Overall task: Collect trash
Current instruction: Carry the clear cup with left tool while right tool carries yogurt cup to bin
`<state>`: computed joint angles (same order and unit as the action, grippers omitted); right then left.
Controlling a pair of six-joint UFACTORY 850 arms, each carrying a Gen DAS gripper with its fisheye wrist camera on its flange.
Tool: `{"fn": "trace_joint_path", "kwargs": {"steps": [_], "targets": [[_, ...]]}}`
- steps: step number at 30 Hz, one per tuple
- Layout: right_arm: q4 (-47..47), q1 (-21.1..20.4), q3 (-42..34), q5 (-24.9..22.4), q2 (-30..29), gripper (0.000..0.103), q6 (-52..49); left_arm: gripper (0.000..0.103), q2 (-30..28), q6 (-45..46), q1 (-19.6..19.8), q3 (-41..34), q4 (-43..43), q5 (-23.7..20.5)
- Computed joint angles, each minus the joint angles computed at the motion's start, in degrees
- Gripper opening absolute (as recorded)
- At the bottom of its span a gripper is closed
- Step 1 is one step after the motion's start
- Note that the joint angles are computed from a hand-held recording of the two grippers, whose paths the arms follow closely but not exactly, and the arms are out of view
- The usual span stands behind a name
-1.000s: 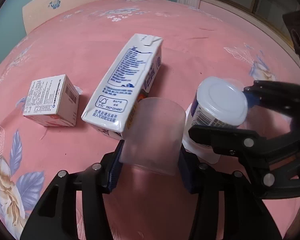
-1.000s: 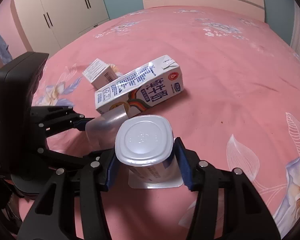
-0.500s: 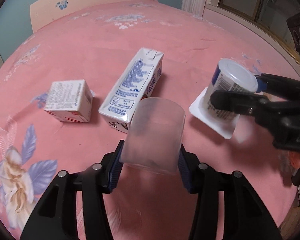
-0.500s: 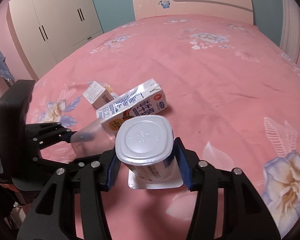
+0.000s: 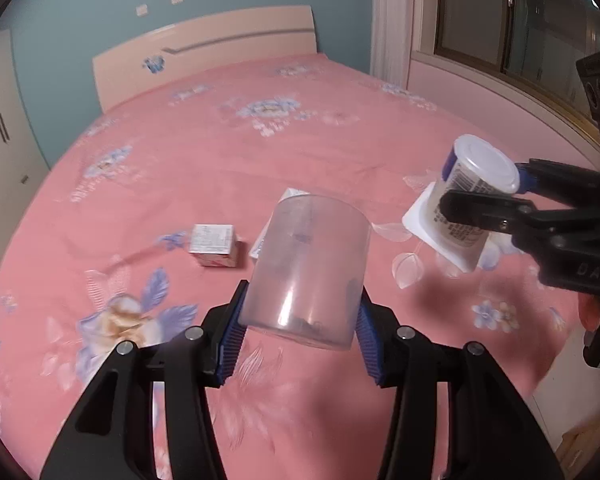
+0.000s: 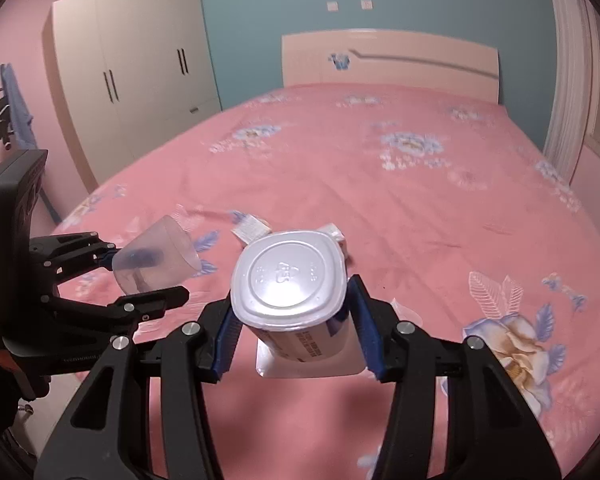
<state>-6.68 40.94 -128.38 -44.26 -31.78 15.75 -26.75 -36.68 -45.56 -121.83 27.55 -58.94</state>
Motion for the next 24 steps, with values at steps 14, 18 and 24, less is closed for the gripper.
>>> {"fn": "trace_joint_path", "kwargs": {"steps": [14, 18, 24], "targets": [[-11.7, 9.5, 14.9, 2.1, 15.5, 0.052, 8.7, 0.052, 11.5, -12.2, -10.4, 8.5, 13.1, -12.2], [-14.0, 11.8, 17.9, 1.8, 18.3, 0.052, 10.7, 0.052, 14.1, -15.0, -13.4, 11.3, 15.3, -14.4], [-16.3, 14.8, 22.2, 1.0, 21.5, 0.052, 12.5, 0.052, 17.1, -18.2, -17.3, 15.9, 17.0, -16.7]]}}
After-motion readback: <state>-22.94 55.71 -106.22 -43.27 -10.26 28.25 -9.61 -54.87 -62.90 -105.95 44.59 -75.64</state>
